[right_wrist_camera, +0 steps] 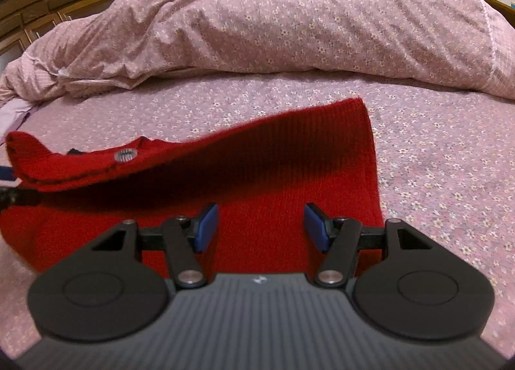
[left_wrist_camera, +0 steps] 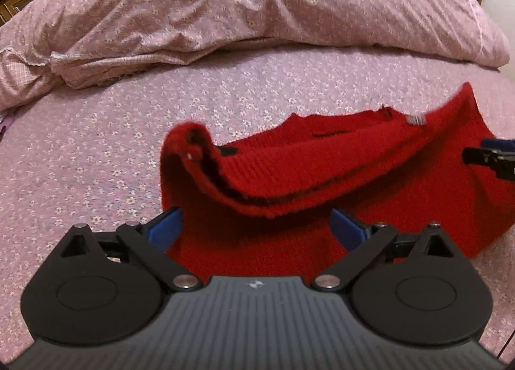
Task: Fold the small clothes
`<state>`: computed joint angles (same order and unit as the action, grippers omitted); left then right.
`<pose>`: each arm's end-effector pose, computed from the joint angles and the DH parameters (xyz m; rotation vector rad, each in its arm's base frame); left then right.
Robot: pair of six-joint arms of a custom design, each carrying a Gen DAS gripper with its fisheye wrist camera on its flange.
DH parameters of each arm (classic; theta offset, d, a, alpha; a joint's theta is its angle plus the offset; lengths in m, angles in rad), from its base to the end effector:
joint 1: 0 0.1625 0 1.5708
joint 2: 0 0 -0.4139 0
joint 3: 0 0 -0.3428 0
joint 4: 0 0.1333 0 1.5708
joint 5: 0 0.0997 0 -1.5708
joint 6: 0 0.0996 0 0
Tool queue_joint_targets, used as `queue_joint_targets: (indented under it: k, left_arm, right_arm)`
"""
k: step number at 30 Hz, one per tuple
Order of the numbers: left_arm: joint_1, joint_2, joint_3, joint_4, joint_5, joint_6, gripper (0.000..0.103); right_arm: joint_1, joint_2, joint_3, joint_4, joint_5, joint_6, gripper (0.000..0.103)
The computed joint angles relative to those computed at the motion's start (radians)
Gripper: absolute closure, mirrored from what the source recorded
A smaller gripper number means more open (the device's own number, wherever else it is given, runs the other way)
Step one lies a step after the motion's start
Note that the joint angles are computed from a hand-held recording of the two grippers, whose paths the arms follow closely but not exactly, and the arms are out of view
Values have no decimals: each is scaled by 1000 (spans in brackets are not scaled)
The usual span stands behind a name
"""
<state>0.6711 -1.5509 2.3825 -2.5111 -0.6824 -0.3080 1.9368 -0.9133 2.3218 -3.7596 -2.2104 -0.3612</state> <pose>-0.1393 -0.3795 0.2714 0.6306 2.2787 -0.7446 0.2248 -0.3801 0.1652 0.5349 -2.3027 0.9651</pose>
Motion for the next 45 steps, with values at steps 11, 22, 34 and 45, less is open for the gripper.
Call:
queue_joint_targets:
  k: [11,22,34,45]
  left_arm:
    - [136,215,-77,-274,92,144,4]
    - [182,191,-106,-227,18,27,2]
    - [-12,-48,12,56,80,-128,2]
    - [-139,-331,83,485,123,-456,2]
  right_arm:
    - [-35,83,-79,-28,-6,-15,42]
    - [-43,125,-93,-107,-4,-10,41]
    - [26,30,66,-199,-27,94,39]
    - [83,-31,228,-346,-131,137,38]
